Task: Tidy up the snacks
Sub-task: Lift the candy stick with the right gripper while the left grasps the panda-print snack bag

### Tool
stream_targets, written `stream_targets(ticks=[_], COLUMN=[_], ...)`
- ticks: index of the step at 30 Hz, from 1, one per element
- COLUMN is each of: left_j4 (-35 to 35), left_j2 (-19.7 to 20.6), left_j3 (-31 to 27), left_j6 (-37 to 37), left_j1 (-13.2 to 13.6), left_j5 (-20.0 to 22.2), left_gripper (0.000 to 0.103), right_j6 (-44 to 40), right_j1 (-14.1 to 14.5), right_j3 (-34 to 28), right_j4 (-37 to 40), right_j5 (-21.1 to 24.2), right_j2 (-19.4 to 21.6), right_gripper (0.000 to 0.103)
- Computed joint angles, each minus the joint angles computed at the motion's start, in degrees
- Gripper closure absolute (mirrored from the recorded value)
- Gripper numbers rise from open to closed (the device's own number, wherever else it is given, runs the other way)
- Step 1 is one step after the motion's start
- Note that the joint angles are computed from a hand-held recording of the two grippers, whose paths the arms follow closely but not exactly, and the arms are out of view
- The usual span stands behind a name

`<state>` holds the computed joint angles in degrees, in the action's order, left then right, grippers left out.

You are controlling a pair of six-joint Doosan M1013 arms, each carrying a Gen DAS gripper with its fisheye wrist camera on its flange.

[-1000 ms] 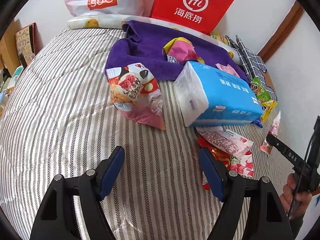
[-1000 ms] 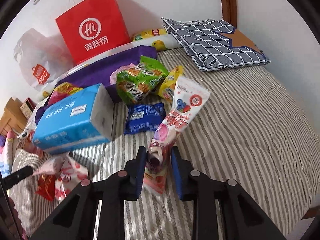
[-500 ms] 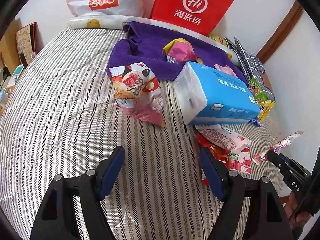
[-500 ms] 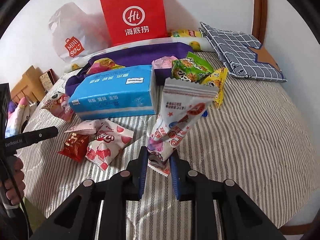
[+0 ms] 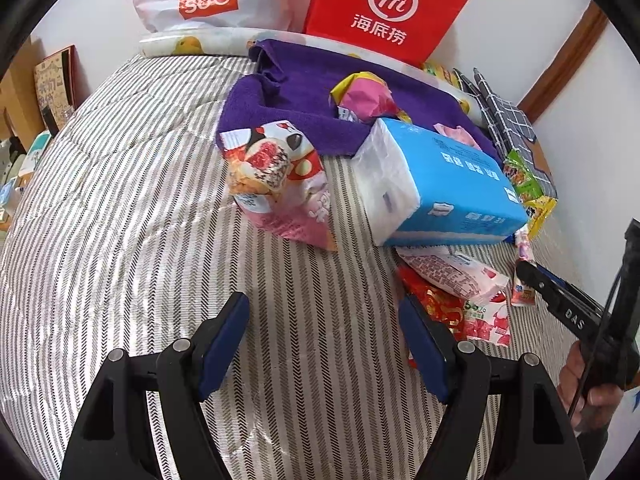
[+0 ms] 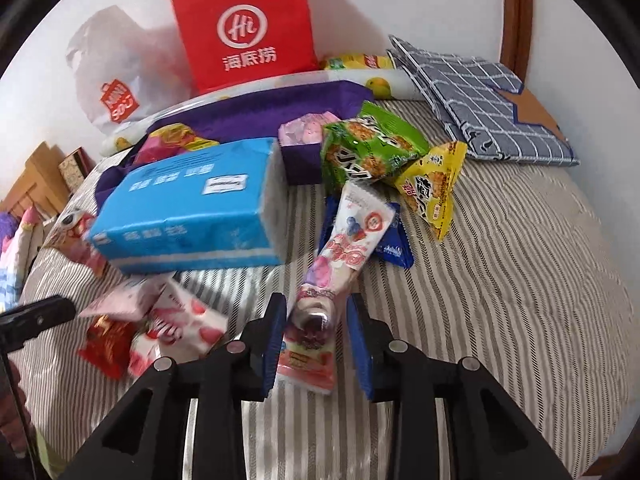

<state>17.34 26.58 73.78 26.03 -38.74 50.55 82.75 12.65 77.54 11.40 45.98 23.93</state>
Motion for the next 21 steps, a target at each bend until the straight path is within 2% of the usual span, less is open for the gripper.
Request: stream_targets(ticks=[4,9,15,21], left_j4=[0.6,2.6,5.2,6.8], left_j2=[-0.3,-0.7,-0.7,1.0], left_j3=[0.6,1.1,0.9,-1.3], left_j6=[-1.3,-2.8,-5.5,-6.2], left_j1=[0.2,0.3,1.0,1.5], left_j5=[-0.3,-0.2,-0.4,0.7], left_gripper=[0.027,0.027,0.027,0.027], right_j6=[0.5,-1.2,-5.2,-6.2], right_j1=[-0.2,0.5,-0.7,-0.7], right_j3=[-1.0,1.1,1.2,1.3], right_j4=[0.8,-2.6,2.4,2.6], right_j5=[0.7,-3.7,-3.0,-2.9], right_j2=[1.1,0.3,0.4,0.3], right_gripper=[0.072,0.073,0.073,0.071])
